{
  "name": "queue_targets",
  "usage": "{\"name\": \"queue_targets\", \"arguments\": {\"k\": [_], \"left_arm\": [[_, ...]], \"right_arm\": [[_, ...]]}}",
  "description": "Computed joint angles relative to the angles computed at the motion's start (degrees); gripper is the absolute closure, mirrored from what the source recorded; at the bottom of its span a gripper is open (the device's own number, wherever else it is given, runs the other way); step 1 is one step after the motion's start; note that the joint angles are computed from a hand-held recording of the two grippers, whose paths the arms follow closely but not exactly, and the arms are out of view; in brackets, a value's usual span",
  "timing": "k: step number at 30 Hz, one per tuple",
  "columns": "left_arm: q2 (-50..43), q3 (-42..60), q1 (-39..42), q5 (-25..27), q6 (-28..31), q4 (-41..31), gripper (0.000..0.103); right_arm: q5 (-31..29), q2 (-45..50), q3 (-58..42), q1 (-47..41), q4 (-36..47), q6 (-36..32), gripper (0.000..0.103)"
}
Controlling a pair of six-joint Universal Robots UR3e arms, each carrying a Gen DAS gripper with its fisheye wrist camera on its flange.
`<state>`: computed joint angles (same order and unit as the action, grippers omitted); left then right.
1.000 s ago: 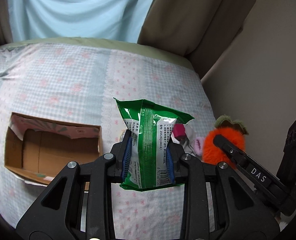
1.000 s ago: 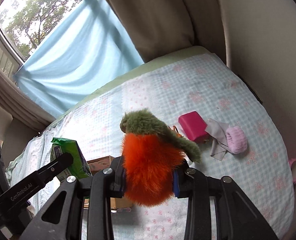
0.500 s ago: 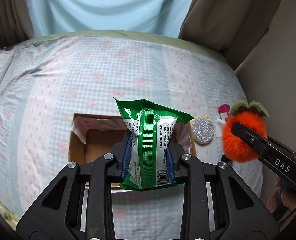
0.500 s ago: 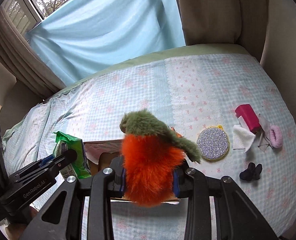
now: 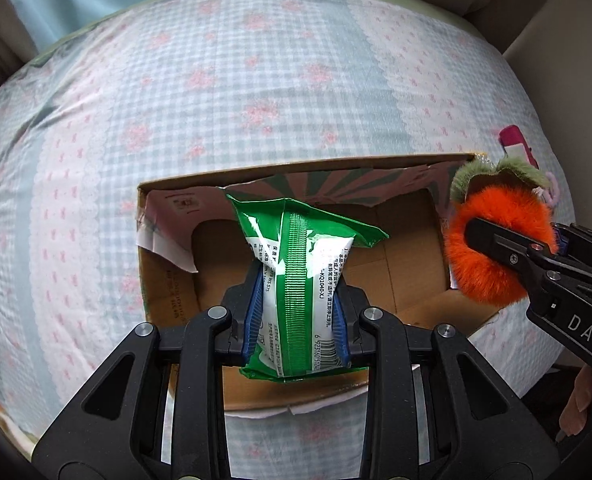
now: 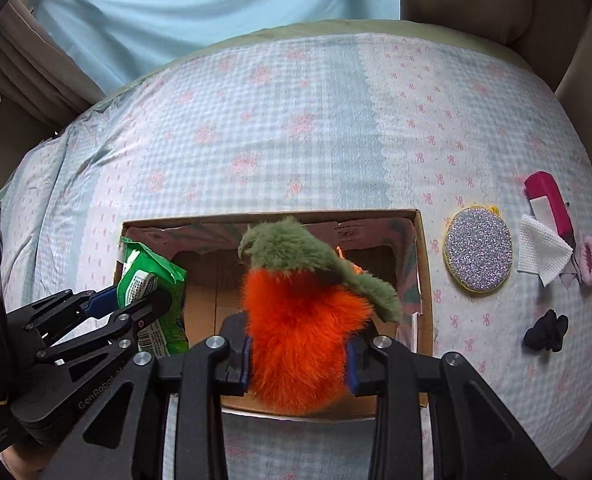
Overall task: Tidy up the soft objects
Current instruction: 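Carry the green packet and orange pompom with both tools over the cardboard box, then open both tools to drop the packet and pompom into the box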
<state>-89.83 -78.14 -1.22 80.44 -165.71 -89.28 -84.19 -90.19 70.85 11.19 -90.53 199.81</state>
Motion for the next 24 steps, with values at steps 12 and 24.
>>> {"name": "queue_targets", "arguments": {"k": [12,24], "left_arm": [[-7.14,-1.55,-4.93,3.79,2.37,3.1,0.077],[-4.24,-4.71,-6.12,6.96,5.56,4.62,0.0]], "right_arm": [[3.86,4.91,8.7,-4.28,-2.44,-5.15,0.064],[5.85,6.27,11.24,-5.01,-6.65,-9.26,0.0]]}}
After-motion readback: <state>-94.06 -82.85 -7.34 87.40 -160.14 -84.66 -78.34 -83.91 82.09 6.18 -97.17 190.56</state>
